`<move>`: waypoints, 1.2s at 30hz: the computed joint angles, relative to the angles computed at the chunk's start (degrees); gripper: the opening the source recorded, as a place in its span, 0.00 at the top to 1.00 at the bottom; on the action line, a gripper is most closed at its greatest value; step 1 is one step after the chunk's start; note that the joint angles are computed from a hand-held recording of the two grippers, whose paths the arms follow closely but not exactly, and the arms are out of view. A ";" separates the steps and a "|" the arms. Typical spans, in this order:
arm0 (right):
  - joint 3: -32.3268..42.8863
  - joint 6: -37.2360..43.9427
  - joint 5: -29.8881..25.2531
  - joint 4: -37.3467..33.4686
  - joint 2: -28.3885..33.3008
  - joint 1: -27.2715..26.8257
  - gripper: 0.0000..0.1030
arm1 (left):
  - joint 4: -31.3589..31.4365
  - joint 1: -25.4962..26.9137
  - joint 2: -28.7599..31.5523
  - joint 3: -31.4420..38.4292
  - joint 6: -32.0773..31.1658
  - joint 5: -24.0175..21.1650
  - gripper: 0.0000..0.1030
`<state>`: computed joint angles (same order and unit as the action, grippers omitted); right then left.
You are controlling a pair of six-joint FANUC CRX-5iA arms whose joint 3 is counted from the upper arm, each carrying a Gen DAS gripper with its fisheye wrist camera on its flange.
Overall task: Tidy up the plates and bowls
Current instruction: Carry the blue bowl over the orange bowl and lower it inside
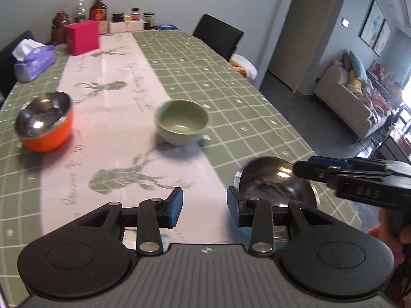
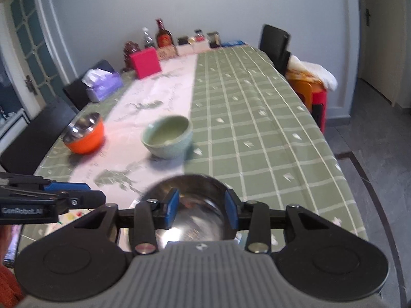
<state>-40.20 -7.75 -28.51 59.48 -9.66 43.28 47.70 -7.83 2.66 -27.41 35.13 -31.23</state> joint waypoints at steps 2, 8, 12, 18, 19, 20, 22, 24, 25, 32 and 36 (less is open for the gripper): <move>2.15 3.96 3.41 -2.89 1.17 -0.67 0.57 | -0.86 2.57 -0.12 0.83 -0.32 -1.29 0.58; 14.60 27.22 5.30 -24.52 7.53 1.50 0.50 | -5.77 9.70 -0.09 4.88 0.47 -4.54 0.58; 25.22 41.40 1.78 -36.72 13.71 2.58 0.43 | -5.88 12.47 0.45 6.13 -1.98 -2.41 0.57; 40.36 52.72 -4.76 -47.55 23.65 1.70 0.37 | -7.32 14.97 4.55 9.90 -3.35 0.88 0.51; 42.94 54.10 -6.05 -49.33 25.34 1.33 0.37 | -5.81 15.26 5.15 9.76 -4.19 2.31 0.50; 45.63 55.22 -7.56 -50.85 27.09 0.96 0.37 | -4.63 15.60 6.00 10.15 -4.45 2.92 0.45; 51.39 56.53 -10.80 -53.09 31.06 0.16 0.37 | -4.32 16.41 8.25 12.33 -2.88 2.17 0.42; 56.65 57.27 -13.59 -55.04 34.74 -0.73 0.37 | -5.09 17.09 10.76 15.07 -0.50 1.55 0.42; 59.33 57.56 -15.09 -55.86 36.53 -1.15 0.37 | -5.59 17.40 11.91 16.39 1.00 1.17 0.42; 73.18 56.58 -20.92 -55.37 46.85 -2.48 0.40 | -9.59 17.62 17.98 23.07 2.48 0.73 0.41; 80.58 56.37 -24.16 -55.20 52.17 -2.99 0.48 | -9.97 17.52 20.95 25.93 2.94 -0.26 0.42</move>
<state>40.38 48.62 -52.66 4.28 42.52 40.29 37.73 9.68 23.61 -1.49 38.07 -31.49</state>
